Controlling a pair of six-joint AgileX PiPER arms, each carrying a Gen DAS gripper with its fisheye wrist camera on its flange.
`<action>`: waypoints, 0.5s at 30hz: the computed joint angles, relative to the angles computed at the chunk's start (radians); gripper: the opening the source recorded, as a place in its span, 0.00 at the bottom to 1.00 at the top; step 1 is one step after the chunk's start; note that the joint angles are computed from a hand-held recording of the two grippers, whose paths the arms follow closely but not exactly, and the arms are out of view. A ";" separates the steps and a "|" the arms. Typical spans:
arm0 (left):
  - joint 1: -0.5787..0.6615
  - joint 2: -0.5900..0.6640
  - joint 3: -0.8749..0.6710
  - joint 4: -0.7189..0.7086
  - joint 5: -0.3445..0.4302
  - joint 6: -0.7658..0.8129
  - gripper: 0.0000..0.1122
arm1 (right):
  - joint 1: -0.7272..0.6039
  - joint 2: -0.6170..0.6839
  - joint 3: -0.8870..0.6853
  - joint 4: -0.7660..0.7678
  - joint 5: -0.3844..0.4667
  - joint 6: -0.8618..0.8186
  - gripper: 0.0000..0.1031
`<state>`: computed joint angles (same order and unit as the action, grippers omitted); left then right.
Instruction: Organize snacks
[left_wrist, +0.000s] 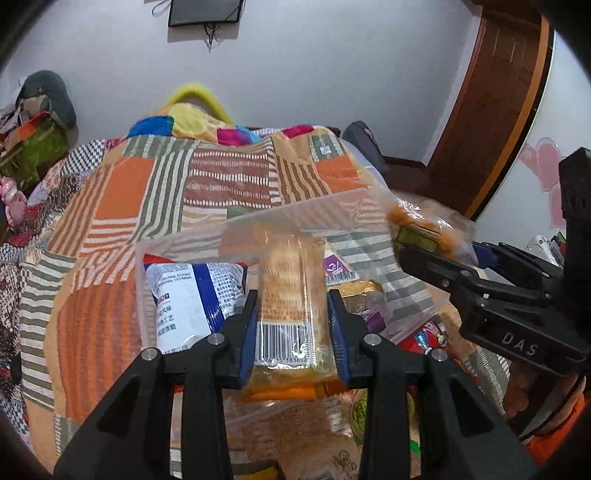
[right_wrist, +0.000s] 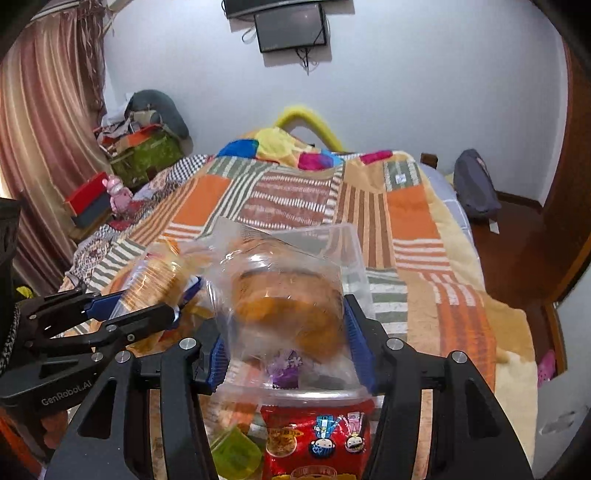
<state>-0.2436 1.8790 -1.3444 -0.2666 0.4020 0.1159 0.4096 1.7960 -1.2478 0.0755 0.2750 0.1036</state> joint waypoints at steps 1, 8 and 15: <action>0.001 0.005 -0.005 0.006 0.006 -0.009 0.31 | 0.004 -0.002 0.003 -0.035 0.000 0.034 0.52; 0.012 -0.033 0.034 -0.054 -0.001 0.038 0.36 | 0.003 -0.051 0.028 -0.061 0.004 0.034 0.56; 0.002 -0.187 0.156 0.023 -0.048 0.010 0.48 | -0.006 -0.144 0.116 0.005 -0.011 -0.049 0.59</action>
<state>-0.2418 1.6919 -1.1882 -0.2434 0.3537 0.1258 0.4033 1.6515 -1.1313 0.0802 0.2642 0.0546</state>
